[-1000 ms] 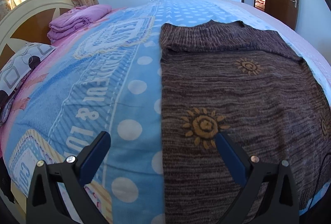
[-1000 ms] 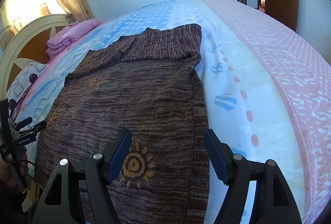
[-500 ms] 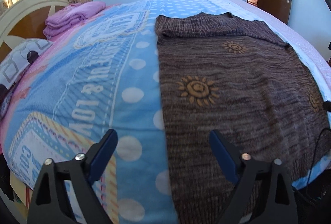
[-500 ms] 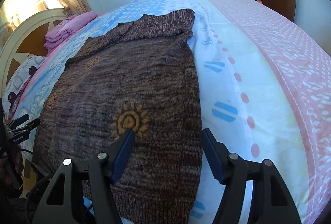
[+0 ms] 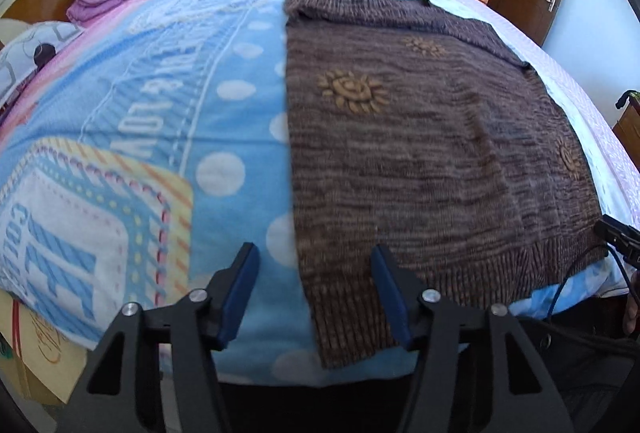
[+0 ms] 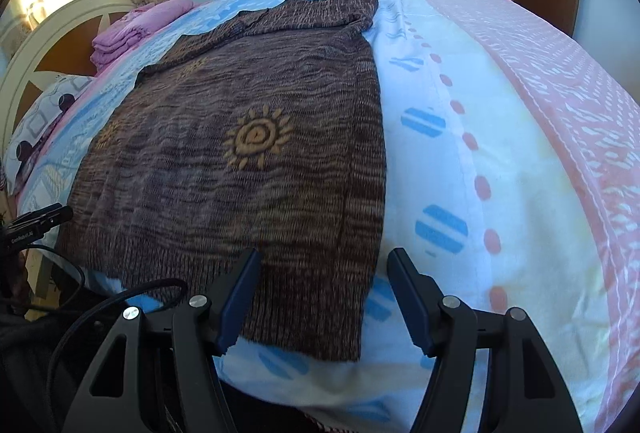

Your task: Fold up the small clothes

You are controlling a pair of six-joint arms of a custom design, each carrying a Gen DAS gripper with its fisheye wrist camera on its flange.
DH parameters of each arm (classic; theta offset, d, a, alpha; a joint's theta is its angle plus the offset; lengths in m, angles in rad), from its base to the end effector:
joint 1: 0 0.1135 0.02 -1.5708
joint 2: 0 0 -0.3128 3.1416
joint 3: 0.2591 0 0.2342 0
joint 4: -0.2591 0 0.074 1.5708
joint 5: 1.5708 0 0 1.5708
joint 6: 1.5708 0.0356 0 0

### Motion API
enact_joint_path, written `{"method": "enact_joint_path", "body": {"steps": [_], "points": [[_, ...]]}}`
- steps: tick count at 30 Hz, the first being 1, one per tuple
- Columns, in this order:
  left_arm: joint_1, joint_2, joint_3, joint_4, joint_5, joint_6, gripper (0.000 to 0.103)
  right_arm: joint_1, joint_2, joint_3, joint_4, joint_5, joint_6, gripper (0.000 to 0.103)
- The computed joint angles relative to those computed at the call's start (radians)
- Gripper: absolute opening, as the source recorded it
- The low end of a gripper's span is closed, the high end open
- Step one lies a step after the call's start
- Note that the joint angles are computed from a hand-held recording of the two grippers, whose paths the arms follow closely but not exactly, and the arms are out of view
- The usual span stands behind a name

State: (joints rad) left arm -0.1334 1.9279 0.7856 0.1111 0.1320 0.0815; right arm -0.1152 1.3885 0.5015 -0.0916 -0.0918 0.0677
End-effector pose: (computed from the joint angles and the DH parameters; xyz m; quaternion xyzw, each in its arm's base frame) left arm 0.3305 -0.0491 0.1318 0.1206 0.9543 -0.0705 0.2642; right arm 0.2129 -0.0213 0.1927 0.0739 0.9527 0.0369 0.2924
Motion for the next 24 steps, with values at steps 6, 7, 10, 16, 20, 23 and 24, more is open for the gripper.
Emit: {"method": "enact_joint_path", "body": {"steps": [6, 7, 10, 16, 20, 23, 24], "points": [[0.001, -0.004, -0.021, -0.009, 0.006, -0.004, 0.060, -0.016, -0.038, -0.036, -0.007, -0.019, -0.005, 0.067], [-0.003, -0.006, -0.031, -0.001, 0.000, -0.003, 0.060, -0.019, -0.044, -0.041, -0.008, -0.022, -0.007, 0.066], [-0.011, -0.017, -0.052, 0.012, -0.010, 0.003, 0.056, -0.018, -0.055, -0.048, -0.014, -0.021, -0.007, 0.065], [-0.015, -0.040, -0.072, 0.006, 0.031, 0.027, 0.021, -0.023, -0.073, -0.051, -0.036, -0.023, -0.012, 0.055], [-0.017, -0.044, -0.074, 0.006, 0.020, 0.023, 0.025, -0.006, -0.084, -0.057, -0.047, -0.015, -0.016, 0.046], [-0.024, -0.034, -0.071, 0.004, -0.003, 0.011, 0.046, -0.006, -0.083, -0.068, -0.032, -0.022, -0.024, 0.041], [-0.021, -0.028, -0.071, 0.007, 0.005, 0.010, 0.047, -0.008, -0.078, -0.075, -0.015, -0.024, -0.025, 0.039]]}}
